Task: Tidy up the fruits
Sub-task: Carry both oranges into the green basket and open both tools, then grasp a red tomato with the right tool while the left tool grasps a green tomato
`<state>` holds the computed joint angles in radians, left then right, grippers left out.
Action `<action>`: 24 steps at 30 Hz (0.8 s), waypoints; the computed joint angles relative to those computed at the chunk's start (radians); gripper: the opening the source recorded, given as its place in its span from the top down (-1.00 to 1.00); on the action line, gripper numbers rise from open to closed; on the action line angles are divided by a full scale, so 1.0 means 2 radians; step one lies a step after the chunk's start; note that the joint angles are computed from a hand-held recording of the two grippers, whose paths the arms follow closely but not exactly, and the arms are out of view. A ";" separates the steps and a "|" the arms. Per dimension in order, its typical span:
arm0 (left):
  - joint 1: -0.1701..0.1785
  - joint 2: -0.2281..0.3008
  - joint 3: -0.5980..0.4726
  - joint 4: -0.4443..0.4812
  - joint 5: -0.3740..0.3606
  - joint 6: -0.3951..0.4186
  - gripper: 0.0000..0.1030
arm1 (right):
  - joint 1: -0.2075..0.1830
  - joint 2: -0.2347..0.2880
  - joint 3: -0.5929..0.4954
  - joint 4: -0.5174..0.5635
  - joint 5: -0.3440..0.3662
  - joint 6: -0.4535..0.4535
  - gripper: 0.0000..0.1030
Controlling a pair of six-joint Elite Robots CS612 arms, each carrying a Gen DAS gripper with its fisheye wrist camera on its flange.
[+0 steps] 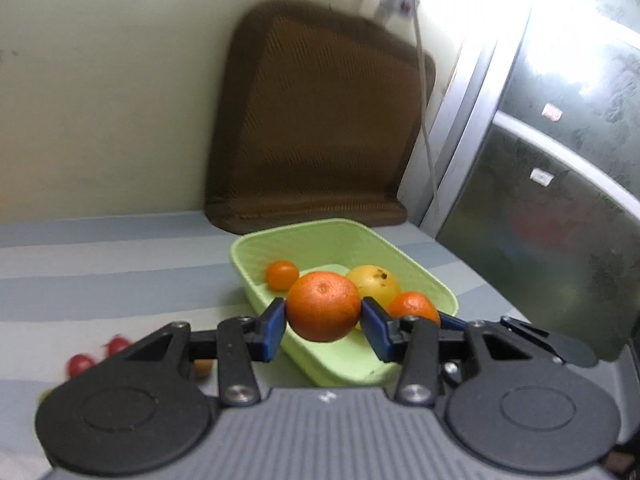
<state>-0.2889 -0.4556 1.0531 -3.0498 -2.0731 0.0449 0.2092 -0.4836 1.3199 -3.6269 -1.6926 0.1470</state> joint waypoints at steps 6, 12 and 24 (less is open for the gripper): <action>-0.010 0.016 -0.034 0.053 0.006 0.020 0.20 | -0.005 0.006 -0.005 0.008 0.000 -0.003 0.21; -0.009 0.015 -0.028 0.047 0.007 0.019 0.10 | -0.005 0.010 -0.010 0.000 -0.002 -0.008 0.19; 0.050 -0.014 0.038 -0.121 0.042 -0.119 0.10 | 0.002 -0.002 0.014 -0.051 0.018 0.010 0.20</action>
<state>-0.1887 -0.4845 1.1292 -3.2923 -1.9899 -0.1931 0.2124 -0.4866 1.3474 -3.7292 -1.6562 0.1676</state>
